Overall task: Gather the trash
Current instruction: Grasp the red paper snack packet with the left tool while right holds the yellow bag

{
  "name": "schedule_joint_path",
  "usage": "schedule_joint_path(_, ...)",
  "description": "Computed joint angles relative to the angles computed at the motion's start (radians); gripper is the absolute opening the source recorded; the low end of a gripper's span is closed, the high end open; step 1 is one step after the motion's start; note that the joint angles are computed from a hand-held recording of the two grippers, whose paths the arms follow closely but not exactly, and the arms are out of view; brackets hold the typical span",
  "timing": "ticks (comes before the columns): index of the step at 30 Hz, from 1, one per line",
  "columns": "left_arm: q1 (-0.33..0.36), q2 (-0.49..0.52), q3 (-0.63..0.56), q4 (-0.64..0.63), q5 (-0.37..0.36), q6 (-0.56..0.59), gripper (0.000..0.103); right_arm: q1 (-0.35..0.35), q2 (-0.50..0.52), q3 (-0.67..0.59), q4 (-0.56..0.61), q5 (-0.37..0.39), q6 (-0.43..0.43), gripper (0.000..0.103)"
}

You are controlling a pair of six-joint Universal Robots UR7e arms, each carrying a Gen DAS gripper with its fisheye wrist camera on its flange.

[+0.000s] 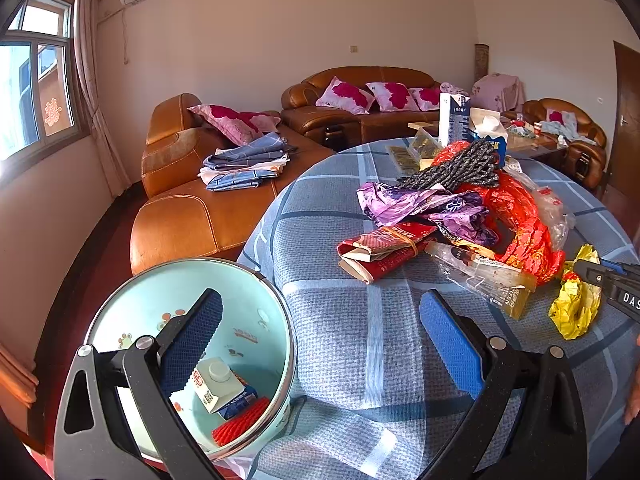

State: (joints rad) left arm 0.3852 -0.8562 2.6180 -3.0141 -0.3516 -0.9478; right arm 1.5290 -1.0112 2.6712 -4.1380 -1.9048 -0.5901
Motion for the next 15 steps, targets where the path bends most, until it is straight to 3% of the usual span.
schedule_joint_path(6, 0.028, 0.035, -0.025, -0.102, 0.015, 0.111, 0.097, 0.024, -0.039, 0.023, -0.043, 0.028, -0.018, 0.016)
schedule_joint_path(15, 0.147, 0.148, -0.159, -0.401, 0.004, 0.529, 0.097, 0.082, -0.102, -0.042, 0.045, 0.07, -0.031, 0.016)
